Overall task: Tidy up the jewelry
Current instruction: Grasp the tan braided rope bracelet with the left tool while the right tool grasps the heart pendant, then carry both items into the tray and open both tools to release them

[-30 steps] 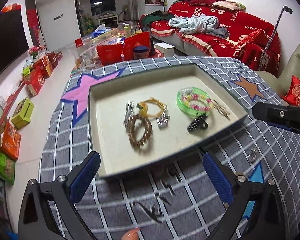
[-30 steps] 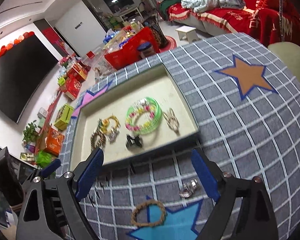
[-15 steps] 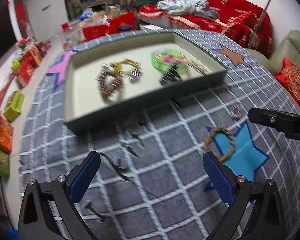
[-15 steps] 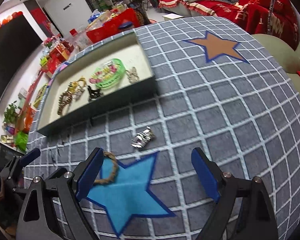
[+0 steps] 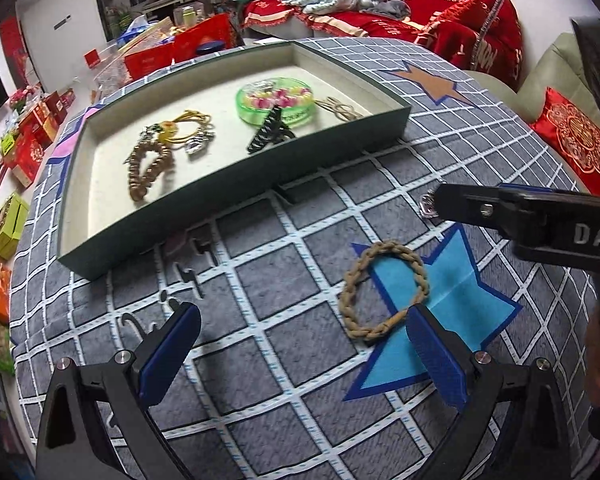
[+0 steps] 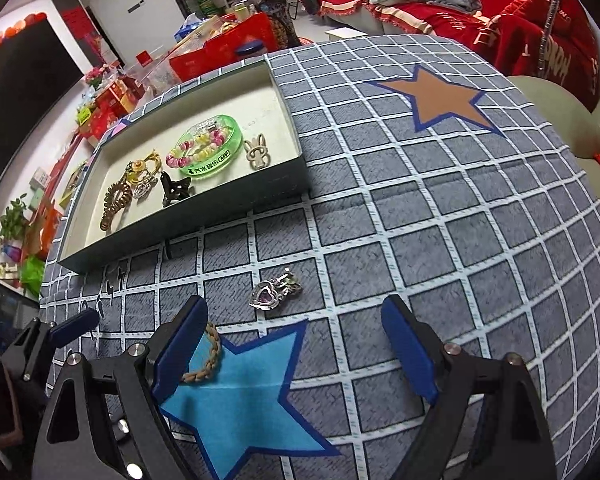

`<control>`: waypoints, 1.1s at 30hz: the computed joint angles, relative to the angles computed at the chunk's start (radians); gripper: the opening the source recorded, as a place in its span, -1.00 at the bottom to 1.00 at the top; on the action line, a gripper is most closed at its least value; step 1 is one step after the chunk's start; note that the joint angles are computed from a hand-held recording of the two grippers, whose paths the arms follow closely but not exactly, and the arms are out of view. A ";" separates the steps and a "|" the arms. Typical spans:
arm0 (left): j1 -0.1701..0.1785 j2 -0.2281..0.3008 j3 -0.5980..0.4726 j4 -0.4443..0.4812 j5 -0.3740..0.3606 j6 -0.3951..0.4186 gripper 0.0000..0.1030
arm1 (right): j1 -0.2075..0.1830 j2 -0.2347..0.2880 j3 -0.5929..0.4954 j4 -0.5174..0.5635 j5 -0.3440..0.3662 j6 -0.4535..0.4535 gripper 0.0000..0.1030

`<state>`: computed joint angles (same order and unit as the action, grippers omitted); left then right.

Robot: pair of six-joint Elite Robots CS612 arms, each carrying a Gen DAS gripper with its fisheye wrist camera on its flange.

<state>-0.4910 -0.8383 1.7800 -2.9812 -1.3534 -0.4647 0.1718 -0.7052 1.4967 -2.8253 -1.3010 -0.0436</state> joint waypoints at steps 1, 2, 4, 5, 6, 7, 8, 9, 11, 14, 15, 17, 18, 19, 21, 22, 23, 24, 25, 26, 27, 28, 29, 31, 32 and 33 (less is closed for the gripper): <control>-0.001 0.001 -0.002 0.002 -0.001 0.001 1.00 | 0.001 0.003 -0.004 0.005 -0.002 -0.003 0.58; -0.001 0.002 -0.004 0.002 -0.001 0.003 1.00 | 0.002 0.006 -0.009 0.012 -0.005 -0.003 0.52; -0.003 0.005 -0.007 0.003 0.003 0.006 1.00 | 0.003 0.011 -0.017 0.025 -0.005 -0.007 0.44; -0.004 0.005 -0.009 0.002 0.003 0.007 1.00 | 0.005 0.013 -0.020 0.029 -0.008 -0.011 0.43; -0.004 0.006 -0.010 0.001 0.004 0.008 1.00 | 0.006 0.015 -0.024 0.033 -0.012 -0.017 0.42; -0.004 0.007 -0.010 0.000 0.004 0.009 1.00 | 0.009 0.017 -0.026 0.030 -0.022 -0.026 0.42; -0.004 0.007 -0.011 -0.001 0.002 0.011 1.00 | 0.012 0.018 -0.030 0.033 -0.029 -0.036 0.42; -0.004 0.008 -0.013 -0.002 -0.004 0.014 1.00 | 0.014 0.019 -0.032 0.034 -0.033 -0.044 0.42; -0.002 0.011 -0.018 0.005 -0.021 0.023 1.00 | 0.020 0.022 -0.039 0.038 -0.050 -0.063 0.41; -0.002 0.015 -0.024 0.007 -0.029 0.024 0.96 | 0.030 0.024 -0.043 0.032 -0.089 -0.091 0.15; -0.003 0.015 -0.023 0.003 -0.026 0.027 0.90 | 0.033 0.025 -0.044 0.032 -0.098 -0.098 0.07; -0.005 0.016 -0.025 0.001 -0.023 0.036 0.83 | 0.036 0.025 -0.046 0.031 -0.110 -0.110 -0.01; -0.007 0.016 -0.025 -0.001 -0.021 0.041 0.76 | 0.037 0.025 -0.046 0.030 -0.112 -0.113 -0.08; -0.007 0.017 -0.026 -0.004 -0.019 0.045 0.73 | 0.038 0.025 -0.046 0.029 -0.116 -0.116 -0.16; -0.008 0.017 -0.028 -0.008 -0.020 0.054 0.58 | 0.039 0.025 -0.045 0.025 -0.125 -0.118 -0.29; -0.008 0.017 -0.028 -0.010 -0.023 0.057 0.53 | 0.039 0.025 -0.044 0.024 -0.125 -0.118 -0.38; -0.008 0.017 -0.029 -0.013 -0.026 0.060 0.42 | 0.038 0.024 -0.043 0.023 -0.127 -0.115 -0.44; -0.008 0.017 -0.030 -0.016 -0.029 0.063 0.31 | 0.038 0.023 -0.042 0.023 -0.127 -0.112 -0.54; -0.008 0.018 -0.031 -0.017 -0.031 0.065 0.25 | 0.037 0.023 -0.042 0.023 -0.124 -0.109 -0.61; -0.008 0.019 -0.032 -0.018 -0.032 0.068 0.08 | 0.035 0.022 -0.041 0.024 -0.120 -0.107 -0.61; -0.009 0.019 -0.033 -0.020 -0.030 0.071 -0.09 | 0.035 0.023 -0.043 0.024 -0.119 -0.106 -0.61; -0.009 0.020 -0.034 -0.020 -0.031 0.073 -0.14 | 0.035 0.023 -0.042 0.024 -0.119 -0.107 -0.62; -0.008 0.020 -0.035 -0.022 -0.032 0.072 -0.29 | 0.035 0.022 -0.041 0.024 -0.120 -0.107 -0.62; -0.004 0.020 -0.033 -0.030 -0.046 0.070 -0.46 | 0.034 0.022 -0.040 0.023 -0.119 -0.105 -0.62; -0.001 0.020 -0.031 -0.034 -0.056 0.067 -0.46 | 0.034 0.022 -0.041 0.023 -0.116 -0.104 -0.62; 0.002 0.019 -0.029 -0.040 -0.066 0.061 -0.46 | 0.033 0.022 -0.041 0.025 -0.113 -0.103 -0.62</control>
